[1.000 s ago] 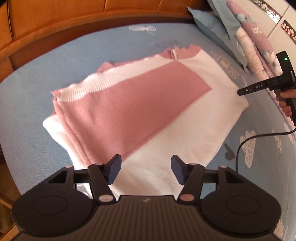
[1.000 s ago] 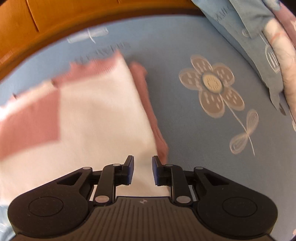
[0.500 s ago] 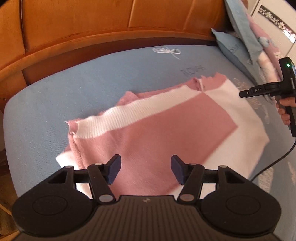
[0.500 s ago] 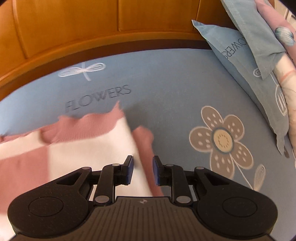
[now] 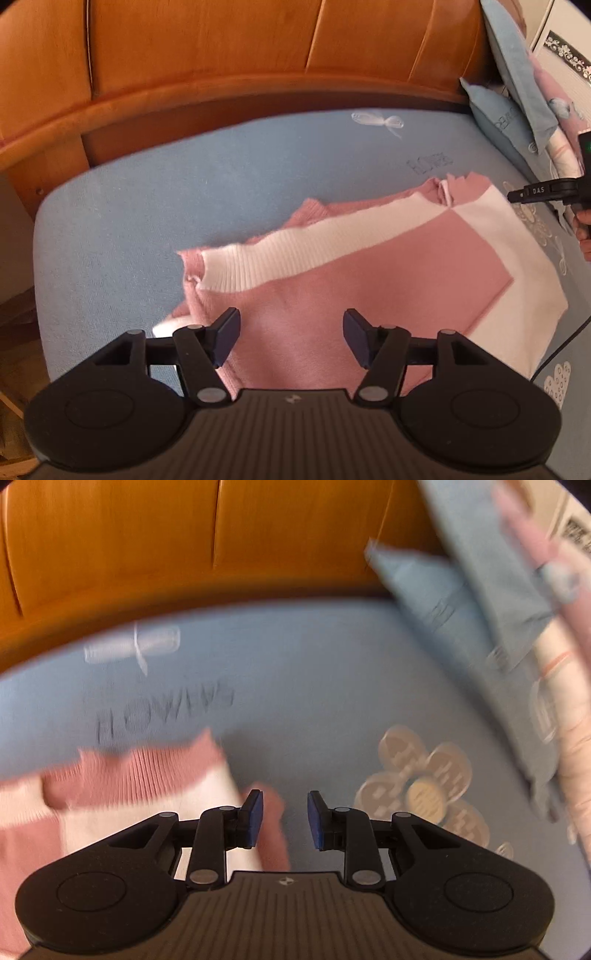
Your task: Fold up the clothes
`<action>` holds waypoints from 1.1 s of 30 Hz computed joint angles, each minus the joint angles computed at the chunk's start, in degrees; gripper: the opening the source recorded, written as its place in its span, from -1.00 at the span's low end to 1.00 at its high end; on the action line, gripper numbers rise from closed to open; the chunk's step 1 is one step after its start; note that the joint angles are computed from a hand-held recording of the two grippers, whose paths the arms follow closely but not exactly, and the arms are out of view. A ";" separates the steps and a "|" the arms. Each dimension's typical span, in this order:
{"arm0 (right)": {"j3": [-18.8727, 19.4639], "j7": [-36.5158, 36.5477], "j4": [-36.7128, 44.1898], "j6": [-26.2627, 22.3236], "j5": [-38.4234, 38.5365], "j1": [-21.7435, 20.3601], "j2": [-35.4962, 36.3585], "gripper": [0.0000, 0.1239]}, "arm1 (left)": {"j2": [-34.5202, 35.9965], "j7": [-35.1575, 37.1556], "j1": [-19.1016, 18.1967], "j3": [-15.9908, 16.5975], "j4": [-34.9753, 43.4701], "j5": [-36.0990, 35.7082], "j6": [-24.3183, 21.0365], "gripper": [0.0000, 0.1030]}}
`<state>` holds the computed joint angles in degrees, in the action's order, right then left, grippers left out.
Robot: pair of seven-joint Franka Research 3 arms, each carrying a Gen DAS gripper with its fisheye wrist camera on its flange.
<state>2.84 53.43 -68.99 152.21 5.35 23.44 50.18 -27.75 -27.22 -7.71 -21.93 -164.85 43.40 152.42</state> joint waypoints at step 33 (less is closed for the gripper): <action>4.97 -20.30 -35.61 -3.03 18.87 -10.89 -23.45 -0.71 | 1.81 -14.27 -6.66 -7.23 2.12 -3.39 1.33 0.23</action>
